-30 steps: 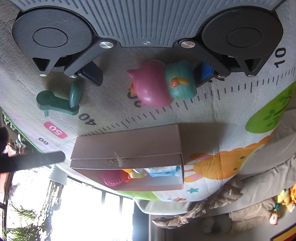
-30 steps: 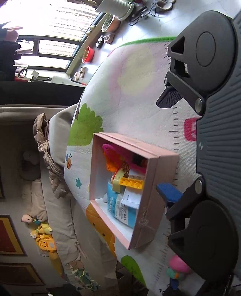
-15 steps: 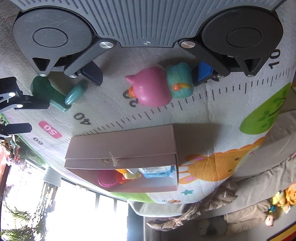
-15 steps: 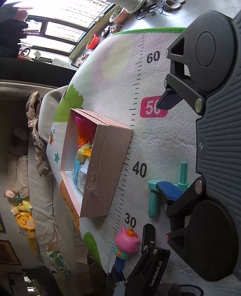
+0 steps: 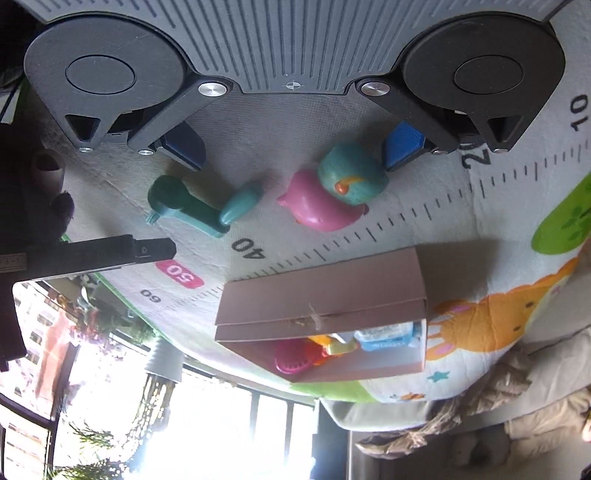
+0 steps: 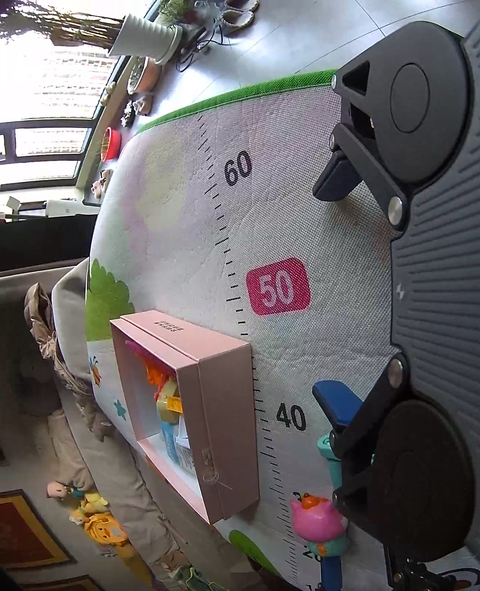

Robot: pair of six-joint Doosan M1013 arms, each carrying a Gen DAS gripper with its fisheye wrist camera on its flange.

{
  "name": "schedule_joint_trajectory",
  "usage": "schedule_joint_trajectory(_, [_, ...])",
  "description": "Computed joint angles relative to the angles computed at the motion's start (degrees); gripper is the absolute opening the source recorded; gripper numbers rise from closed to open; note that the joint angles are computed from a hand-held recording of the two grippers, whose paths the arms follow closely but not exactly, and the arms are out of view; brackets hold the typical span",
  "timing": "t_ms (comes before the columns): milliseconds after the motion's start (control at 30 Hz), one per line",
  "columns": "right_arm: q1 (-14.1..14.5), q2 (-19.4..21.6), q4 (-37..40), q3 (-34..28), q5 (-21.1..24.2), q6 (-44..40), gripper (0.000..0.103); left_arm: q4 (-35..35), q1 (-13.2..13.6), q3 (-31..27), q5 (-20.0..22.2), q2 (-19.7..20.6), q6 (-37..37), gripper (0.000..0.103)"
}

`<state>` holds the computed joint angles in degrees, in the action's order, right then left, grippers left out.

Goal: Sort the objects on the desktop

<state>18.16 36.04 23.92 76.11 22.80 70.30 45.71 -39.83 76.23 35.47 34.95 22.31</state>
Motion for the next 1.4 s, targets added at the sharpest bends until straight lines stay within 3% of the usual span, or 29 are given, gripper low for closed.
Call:
schedule_joint_trajectory(100, [0.3, -0.02, -1.49, 0.46, -1.29, 0.85, 0.103, 7.15, -0.88, -1.22, 6.81, 0.78, -4.3, 0.103])
schedule_joint_trajectory(200, [0.34, 0.0, -1.35, 0.56, -1.71, 0.75, 0.103, 6.9, -0.45, -3.21, 11.99, 1.94, -3.0, 0.103])
schedule_joint_trajectory(300, [0.48, 0.05, -2.51, 0.51, -1.76, 1.32, 0.103, 1.79, 0.53, -3.61, 10.35, 1.98, -0.79, 0.103])
schedule_joint_trajectory(667, [1.17, 0.24, -10.07, -0.09, -0.44, 5.25, 0.103, -9.62, 1.03, -0.08, -3.3, 0.02, 9.05, 0.103])
schedule_joint_trajectory(733, [1.03, 0.19, -8.9, 0.02, -0.51, 4.1, 0.103, -8.43, 0.96, -0.2, -2.78, 0.0, 7.55, 0.103])
schedule_joint_trajectory(867, [0.8, 0.08, -6.71, 0.29, -0.87, 2.51, 0.103, -4.11, 0.49, -3.55, 5.59, 1.75, 3.35, 0.103])
schedule_joint_trajectory(1000, [0.51, -0.07, -3.75, 0.53, -1.03, 0.3, 0.103, -5.79, 0.93, -5.36, 8.07, 2.68, 3.55, 0.103])
schedule_joint_trajectory(1133, [-0.26, -0.62, 2.34, 0.81, -0.23, -4.84, 0.103, -4.78, 0.75, -5.41, 8.3, 2.65, 3.07, 0.101])
schedule_joint_trajectory(1200, [-0.48, -1.44, 4.67, 1.52, -1.52, -7.63, 0.103, -4.81, 0.69, -5.29, 8.21, 2.59, 3.22, 0.084])
schedule_joint_trajectory(1267, [-0.53, -2.28, 7.08, 2.08, -2.68, -11.62, 0.103, -4.61, 0.6, -5.34, 8.85, 2.72, 3.17, 0.076])
schedule_joint_trajectory(1400, [-0.87, -4.16, 21.17, 3.27, -0.14, -31.04, 0.103, -1.09, 0.16, -4.96, 11.0, 2.64, 0.36, 0.076])
